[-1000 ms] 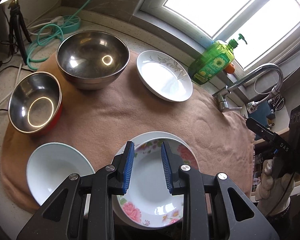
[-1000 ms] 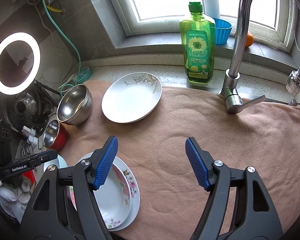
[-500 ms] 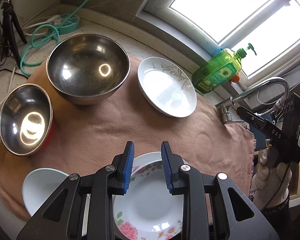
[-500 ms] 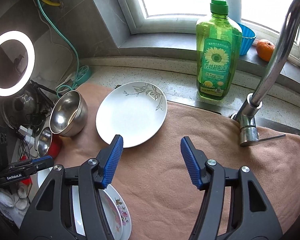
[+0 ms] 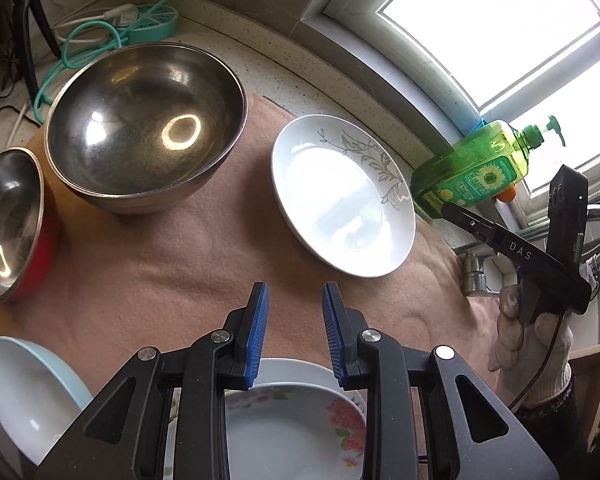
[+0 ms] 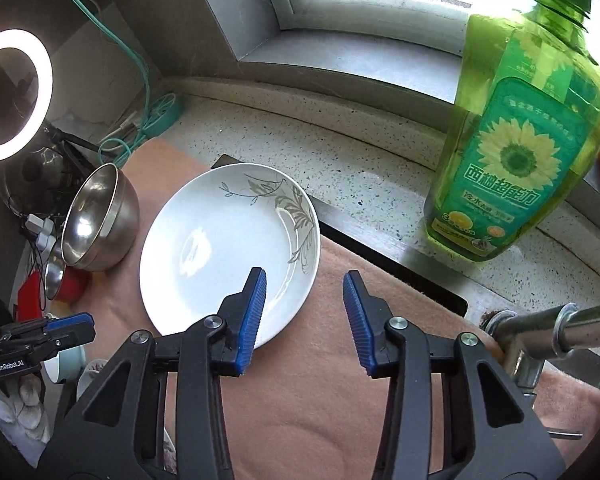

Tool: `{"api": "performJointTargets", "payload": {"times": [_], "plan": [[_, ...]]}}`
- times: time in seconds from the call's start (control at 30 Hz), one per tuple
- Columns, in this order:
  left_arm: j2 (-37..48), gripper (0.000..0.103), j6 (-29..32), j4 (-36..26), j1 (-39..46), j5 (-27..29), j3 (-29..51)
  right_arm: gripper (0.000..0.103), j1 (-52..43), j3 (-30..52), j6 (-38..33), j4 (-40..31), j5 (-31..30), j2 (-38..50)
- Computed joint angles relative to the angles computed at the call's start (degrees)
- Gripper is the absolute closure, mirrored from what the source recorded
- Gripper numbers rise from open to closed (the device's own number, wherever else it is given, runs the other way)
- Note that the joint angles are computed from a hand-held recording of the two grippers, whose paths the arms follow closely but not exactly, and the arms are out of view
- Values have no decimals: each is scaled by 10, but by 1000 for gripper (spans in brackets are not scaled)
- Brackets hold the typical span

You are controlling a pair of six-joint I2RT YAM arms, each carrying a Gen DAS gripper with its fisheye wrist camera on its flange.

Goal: Organize plates and bowls
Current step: 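Move the right tool toward the plain white leaf-print plate, then close the right tool on the leaf-print plate rim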

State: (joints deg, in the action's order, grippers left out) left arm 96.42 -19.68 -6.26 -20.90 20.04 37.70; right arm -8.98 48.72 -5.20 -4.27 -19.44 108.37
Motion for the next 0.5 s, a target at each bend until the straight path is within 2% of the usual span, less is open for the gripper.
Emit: {"api": "performJointTargets", "payload": {"times": [0.33, 0.4, 0.5], "plan": [[84, 77, -37, 13, -24, -25, 72, 64, 22, 115, -30, -25, 14, 104], [100, 77, -38, 14, -20, -21, 82, 69, 25, 136, -32, -31, 13, 126], [121, 77, -42, 14, -16, -18, 97, 71, 28, 169, -28, -44, 6, 156]]}}
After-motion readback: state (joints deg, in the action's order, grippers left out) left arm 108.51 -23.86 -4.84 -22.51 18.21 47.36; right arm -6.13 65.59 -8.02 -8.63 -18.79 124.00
